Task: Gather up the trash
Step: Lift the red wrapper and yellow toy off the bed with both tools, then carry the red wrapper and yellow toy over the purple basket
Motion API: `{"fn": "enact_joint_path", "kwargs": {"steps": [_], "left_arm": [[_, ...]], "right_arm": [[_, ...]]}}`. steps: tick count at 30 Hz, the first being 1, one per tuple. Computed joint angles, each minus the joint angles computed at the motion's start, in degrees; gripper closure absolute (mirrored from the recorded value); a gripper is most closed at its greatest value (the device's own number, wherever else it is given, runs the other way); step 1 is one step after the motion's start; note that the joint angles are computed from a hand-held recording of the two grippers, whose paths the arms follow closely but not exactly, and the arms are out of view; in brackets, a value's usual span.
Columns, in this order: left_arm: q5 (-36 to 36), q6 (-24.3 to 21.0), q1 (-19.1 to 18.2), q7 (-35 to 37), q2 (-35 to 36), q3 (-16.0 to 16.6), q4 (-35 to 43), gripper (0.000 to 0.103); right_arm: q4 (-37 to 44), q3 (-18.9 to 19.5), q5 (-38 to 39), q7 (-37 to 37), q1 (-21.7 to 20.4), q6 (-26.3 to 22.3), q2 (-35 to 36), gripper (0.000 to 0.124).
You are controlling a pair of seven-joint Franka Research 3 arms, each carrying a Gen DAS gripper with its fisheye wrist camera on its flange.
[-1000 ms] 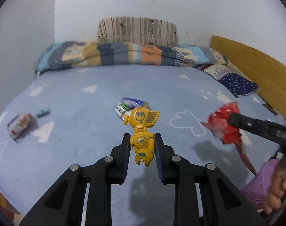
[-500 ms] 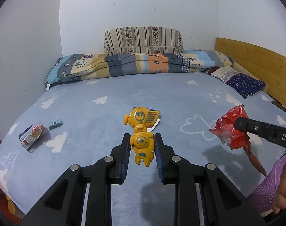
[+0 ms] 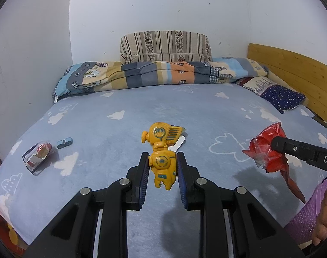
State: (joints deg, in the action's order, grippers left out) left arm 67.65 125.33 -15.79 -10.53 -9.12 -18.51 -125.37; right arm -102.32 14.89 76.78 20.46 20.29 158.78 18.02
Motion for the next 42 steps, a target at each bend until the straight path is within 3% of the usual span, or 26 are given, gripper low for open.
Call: {"fn": "enact_joint_path", "kwargs": {"steps": [13, 15, 20, 27, 33, 37, 40, 42], "left_arm": [[0.46, 2.90, 0.09, -0.60, 0.21, 0.51, -0.61, 0.079], [1.57, 7.43, 0.64, -2.21, -0.85, 1.25, -1.92, 0.079], [8.23, 24.14, 3.72, -9.57, -2.84, 2.66, -4.85, 0.079], [13.97, 33.26, 4.46, -11.16, 0.70, 1.75, -1.10, 0.079], [7.10, 36.30, 0.65, 2.20, 9.59, 1.61, 8.63, 0.079], [-2.46, 39.24, -2.96, 15.55, 18.52, 1.64, 18.17, 0.079], [-13.58, 40.03, -4.11, 29.74, 26.60, -0.95, 26.72, 0.079], [-20.56, 38.24, -4.48, 39.89, 32.72, -4.18, 33.71, 0.079]], "right_arm": [[-0.05, -0.08, 1.40, -0.26, -0.30, -0.04, -0.28, 0.105], [-0.18, -0.16, 1.95, -0.23, -0.42, -0.13, -0.48, 0.105], [-0.42, -0.76, 6.00, -0.68, -1.85, -1.66, -1.93, 0.105], [-5.40, -4.19, 16.67, -5.89, -3.77, -5.74, -8.39, 0.105], [-11.60, -9.02, 18.19, -6.79, -5.71, -8.23, -14.45, 0.105], [-16.79, -12.60, 18.02, -6.93, -8.20, -6.87, -18.56, 0.105], [-20.18, -15.07, 16.57, -5.12, -10.54, -5.71, -20.65, 0.105], [-22.14, -16.33, 15.01, -3.66, -11.98, -5.16, -21.59, 0.105]]}}
